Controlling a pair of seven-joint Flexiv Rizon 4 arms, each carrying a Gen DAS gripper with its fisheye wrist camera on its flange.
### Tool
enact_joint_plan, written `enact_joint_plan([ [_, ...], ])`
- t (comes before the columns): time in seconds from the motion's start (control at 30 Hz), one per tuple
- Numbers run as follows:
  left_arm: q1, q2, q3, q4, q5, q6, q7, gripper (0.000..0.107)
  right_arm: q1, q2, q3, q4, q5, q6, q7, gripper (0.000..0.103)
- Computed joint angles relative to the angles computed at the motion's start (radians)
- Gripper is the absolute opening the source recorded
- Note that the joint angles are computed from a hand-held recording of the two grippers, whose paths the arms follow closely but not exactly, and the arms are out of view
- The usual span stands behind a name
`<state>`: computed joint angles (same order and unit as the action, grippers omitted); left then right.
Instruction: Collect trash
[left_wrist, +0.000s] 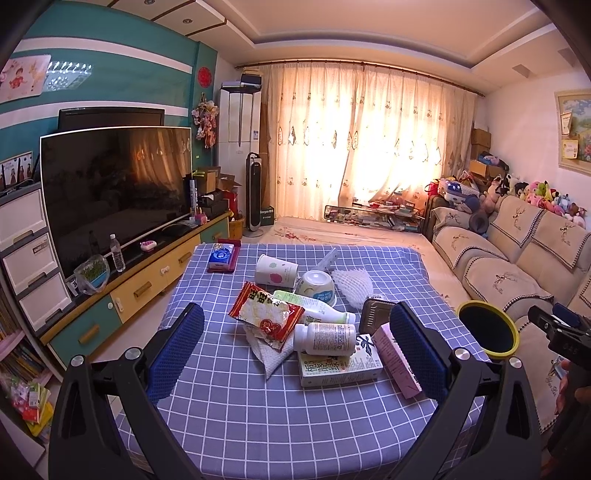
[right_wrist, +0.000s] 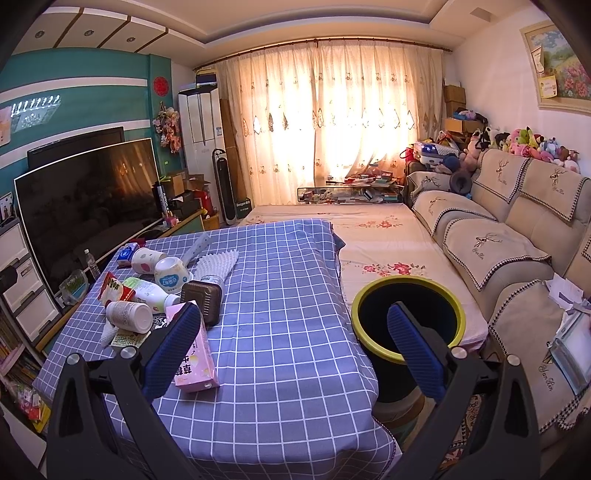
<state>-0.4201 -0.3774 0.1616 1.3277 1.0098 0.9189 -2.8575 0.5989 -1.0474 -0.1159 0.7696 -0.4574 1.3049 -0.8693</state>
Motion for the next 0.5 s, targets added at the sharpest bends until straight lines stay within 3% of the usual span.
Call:
enact_joint_plan([
  [0.5,0.003,-0.002,-0.002,0.0,-0.017,0.004,0.019,0.099,0.0,0.001,0.002,0.001,0.003,-0.004,0.0,0.096],
])
